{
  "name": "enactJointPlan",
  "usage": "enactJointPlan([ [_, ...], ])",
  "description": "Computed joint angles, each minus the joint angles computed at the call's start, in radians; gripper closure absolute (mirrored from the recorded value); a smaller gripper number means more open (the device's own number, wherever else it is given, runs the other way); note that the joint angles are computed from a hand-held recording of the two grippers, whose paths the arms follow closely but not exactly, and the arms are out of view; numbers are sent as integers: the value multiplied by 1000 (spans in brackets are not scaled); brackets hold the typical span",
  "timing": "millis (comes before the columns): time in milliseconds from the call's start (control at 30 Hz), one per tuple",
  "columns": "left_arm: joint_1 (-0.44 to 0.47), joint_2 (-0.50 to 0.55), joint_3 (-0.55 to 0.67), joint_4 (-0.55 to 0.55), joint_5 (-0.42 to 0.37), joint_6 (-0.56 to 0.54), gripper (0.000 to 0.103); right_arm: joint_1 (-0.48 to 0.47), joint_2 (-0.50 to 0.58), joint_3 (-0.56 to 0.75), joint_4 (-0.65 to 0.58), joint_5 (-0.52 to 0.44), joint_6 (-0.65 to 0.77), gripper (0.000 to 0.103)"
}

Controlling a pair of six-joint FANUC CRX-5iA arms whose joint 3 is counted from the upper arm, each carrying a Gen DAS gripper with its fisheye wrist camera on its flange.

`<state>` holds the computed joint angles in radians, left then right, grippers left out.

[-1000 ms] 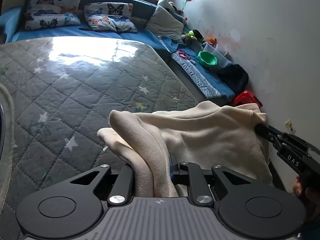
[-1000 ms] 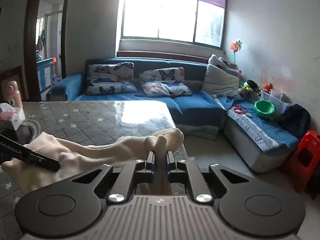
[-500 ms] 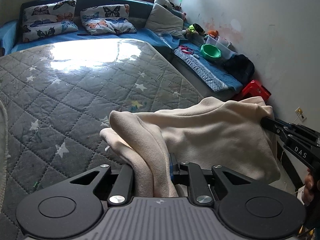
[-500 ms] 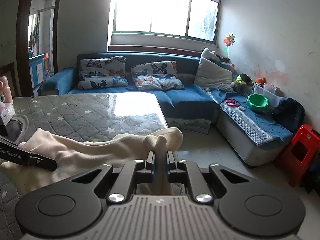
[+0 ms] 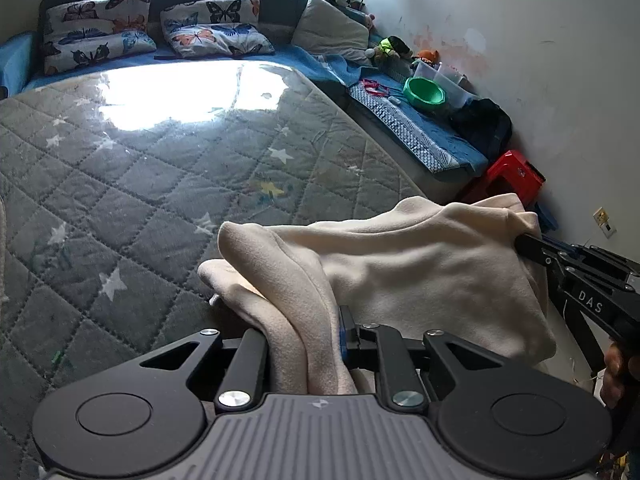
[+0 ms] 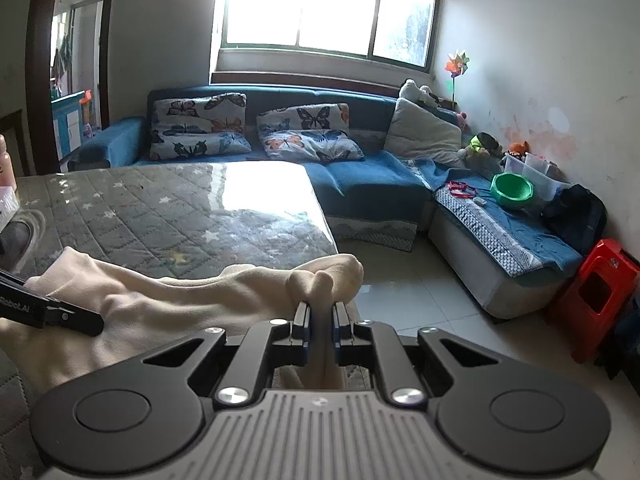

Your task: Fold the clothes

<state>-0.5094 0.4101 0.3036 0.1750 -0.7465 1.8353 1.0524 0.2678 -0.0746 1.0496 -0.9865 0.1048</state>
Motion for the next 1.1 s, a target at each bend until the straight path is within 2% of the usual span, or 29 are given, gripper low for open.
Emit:
enactJointPlan([
  [233, -4, 11, 14, -10, -20, 6, 86, -6, 9, 5, -32, 2, 17, 94],
  [633, -13, 24, 44, -73, -63, 47, 74, -10, 36, 23, -68, -24, 42, 93],
  [767, -12, 22, 45, -89, -70, 57, 69, -11, 34, 21, -72, -35, 34, 93],
  [1000, -23, 26, 74, -155, -106, 100, 51, -8, 23, 5, -74, -22, 33, 92],
  [1100, -23, 23, 76, -176, -115, 110, 47, -4, 23, 2, -76, -5, 33, 92],
])
